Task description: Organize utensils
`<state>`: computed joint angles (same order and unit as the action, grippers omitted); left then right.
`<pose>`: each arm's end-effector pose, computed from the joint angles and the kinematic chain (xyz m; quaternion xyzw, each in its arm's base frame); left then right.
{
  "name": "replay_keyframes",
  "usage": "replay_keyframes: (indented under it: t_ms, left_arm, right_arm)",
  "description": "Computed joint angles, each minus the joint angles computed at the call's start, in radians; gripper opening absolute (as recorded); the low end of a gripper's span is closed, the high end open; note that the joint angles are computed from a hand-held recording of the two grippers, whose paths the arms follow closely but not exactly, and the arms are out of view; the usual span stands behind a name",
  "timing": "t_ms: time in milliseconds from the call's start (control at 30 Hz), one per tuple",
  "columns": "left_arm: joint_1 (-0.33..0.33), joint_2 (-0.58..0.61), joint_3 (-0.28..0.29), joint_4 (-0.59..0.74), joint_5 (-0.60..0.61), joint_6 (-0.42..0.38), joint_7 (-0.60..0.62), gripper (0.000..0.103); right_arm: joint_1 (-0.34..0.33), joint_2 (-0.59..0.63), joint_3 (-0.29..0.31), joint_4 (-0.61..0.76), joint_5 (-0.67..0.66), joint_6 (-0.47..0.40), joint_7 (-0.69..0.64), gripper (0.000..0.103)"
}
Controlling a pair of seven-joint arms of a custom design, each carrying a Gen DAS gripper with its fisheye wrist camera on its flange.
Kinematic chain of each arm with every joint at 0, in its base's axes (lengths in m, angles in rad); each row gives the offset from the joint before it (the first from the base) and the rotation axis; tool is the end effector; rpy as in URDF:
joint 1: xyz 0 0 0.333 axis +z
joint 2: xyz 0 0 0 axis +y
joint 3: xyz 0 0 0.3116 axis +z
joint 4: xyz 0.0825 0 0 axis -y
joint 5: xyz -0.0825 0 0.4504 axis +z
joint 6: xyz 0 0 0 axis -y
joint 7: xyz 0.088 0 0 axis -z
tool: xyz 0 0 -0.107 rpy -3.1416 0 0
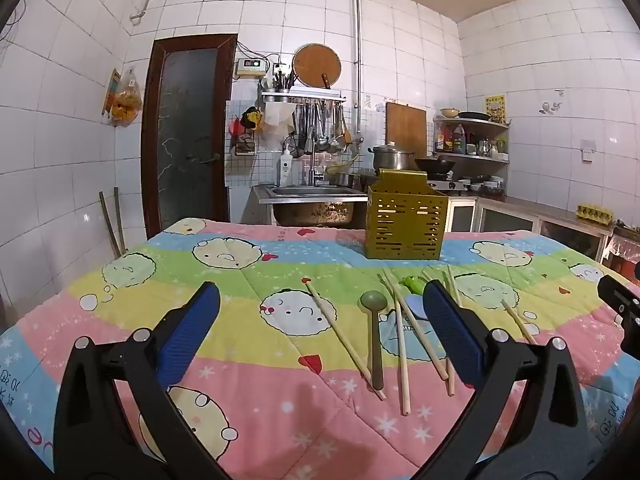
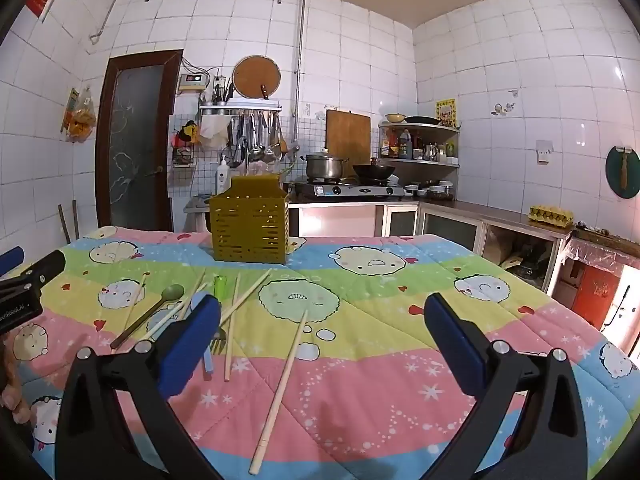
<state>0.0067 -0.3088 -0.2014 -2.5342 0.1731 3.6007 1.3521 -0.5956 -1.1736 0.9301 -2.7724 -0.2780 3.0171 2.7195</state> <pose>0.4986 -0.1264 0.5055 -0.4821 0.6102 -0.4999 0.3812 0.4015 0.1596 0.4926 -0.4254 0.6525 -0.5245 0.3437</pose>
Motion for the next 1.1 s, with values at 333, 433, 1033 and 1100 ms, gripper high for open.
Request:
replay_keyframes:
  t_ms: [333, 433, 1033, 1100]
  left_arm:
    - [-0.003, -0.036, -0.004, -0.015, 0.002, -0.021, -0.014, 0.098]
    - [0.002, -0.014, -0.003, -0.005, 0.010, -0.009, -0.013, 0.098]
    - [-0.003, -0.021, 0.002, -0.007, 0.017, -0.016, -0.020, 0.098]
    - [-0.003, -0.010, 0.003, -0.004, 0.020, -0.009, -0.018, 0.098]
  right_arm:
    - [0.031, -0.030, -0.022, -0.023, 0.015, -0.008, -0.002, 0.099]
    - [0.039, -0.030, -0.032, -0.027, 0.007, -0.010, -0.006, 0.099]
    - [0.022, -0.019, -0.010, -0.020, 0.006, 0.000, 0.026, 0.099]
    - [0.023, -0.016, -0.011, -0.019, 0.004, -0.002, 0.023, 0.099]
